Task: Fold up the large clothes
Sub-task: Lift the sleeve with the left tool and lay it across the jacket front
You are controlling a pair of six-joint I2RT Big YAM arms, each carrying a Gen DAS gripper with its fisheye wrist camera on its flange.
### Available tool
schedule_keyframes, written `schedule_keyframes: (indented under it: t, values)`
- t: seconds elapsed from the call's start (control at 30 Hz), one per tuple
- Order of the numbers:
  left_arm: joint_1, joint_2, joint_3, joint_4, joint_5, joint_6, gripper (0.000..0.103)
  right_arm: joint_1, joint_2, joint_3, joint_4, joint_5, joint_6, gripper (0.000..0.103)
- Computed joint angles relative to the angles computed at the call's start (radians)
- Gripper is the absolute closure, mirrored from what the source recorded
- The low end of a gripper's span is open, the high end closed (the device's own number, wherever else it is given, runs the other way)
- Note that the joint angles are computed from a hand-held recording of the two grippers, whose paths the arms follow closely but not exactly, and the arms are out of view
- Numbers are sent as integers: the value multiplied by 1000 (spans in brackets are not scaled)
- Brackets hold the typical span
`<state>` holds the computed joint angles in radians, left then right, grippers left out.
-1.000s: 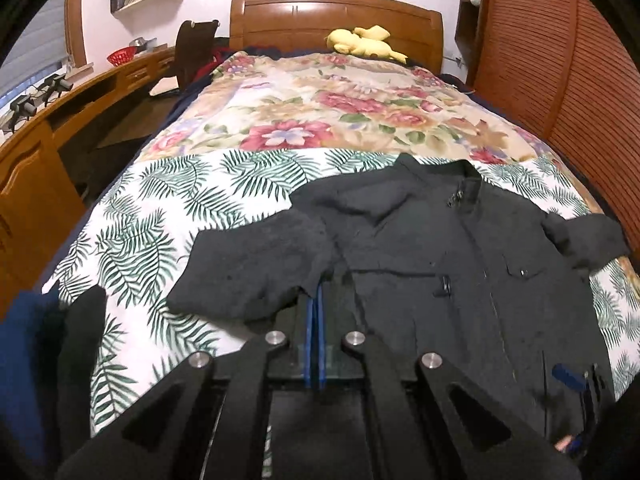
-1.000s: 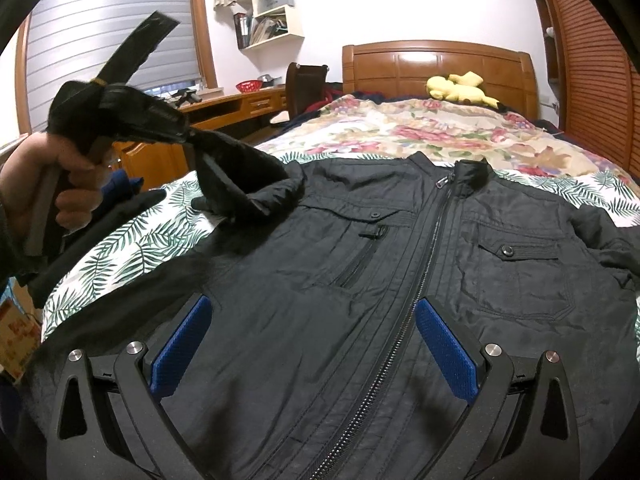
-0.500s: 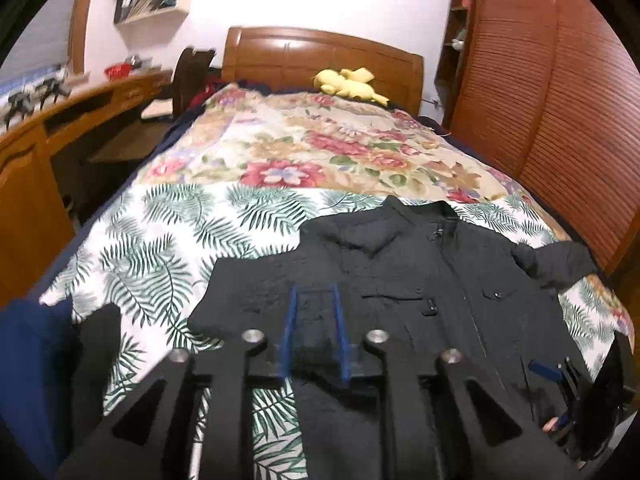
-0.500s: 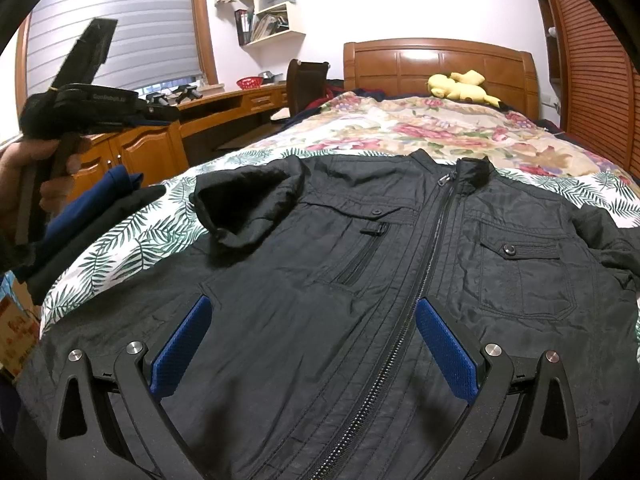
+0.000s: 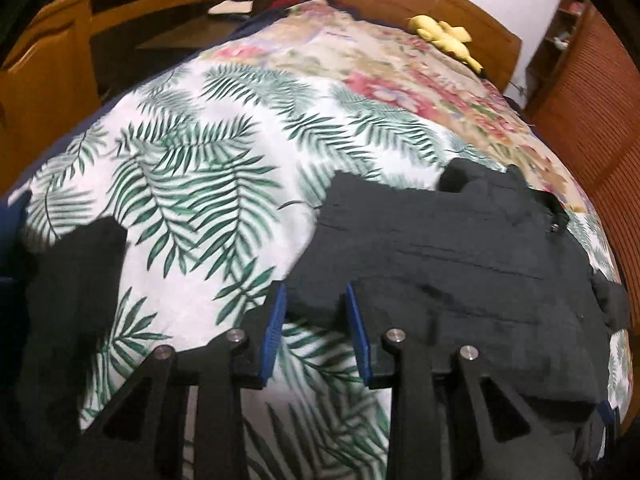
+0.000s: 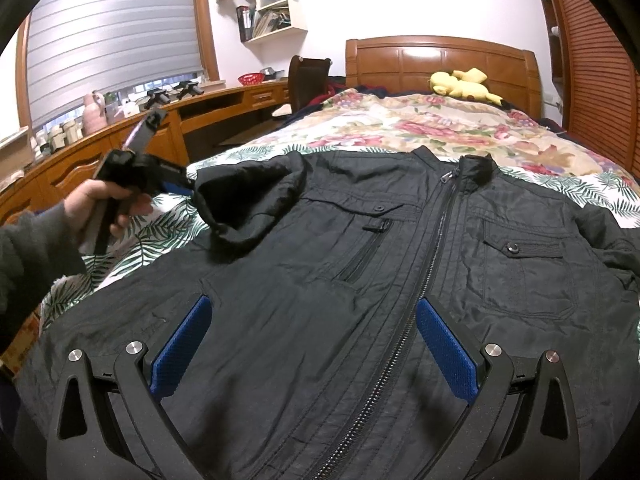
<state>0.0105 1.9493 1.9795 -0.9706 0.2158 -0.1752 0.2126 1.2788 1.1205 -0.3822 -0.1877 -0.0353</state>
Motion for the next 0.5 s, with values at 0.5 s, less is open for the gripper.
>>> schedule_keyframes:
  t: [0.5]
  values:
    - [-22, 34, 17, -28, -125, -10, 66, 0, 0, 1, -1, 0, 1, 0]
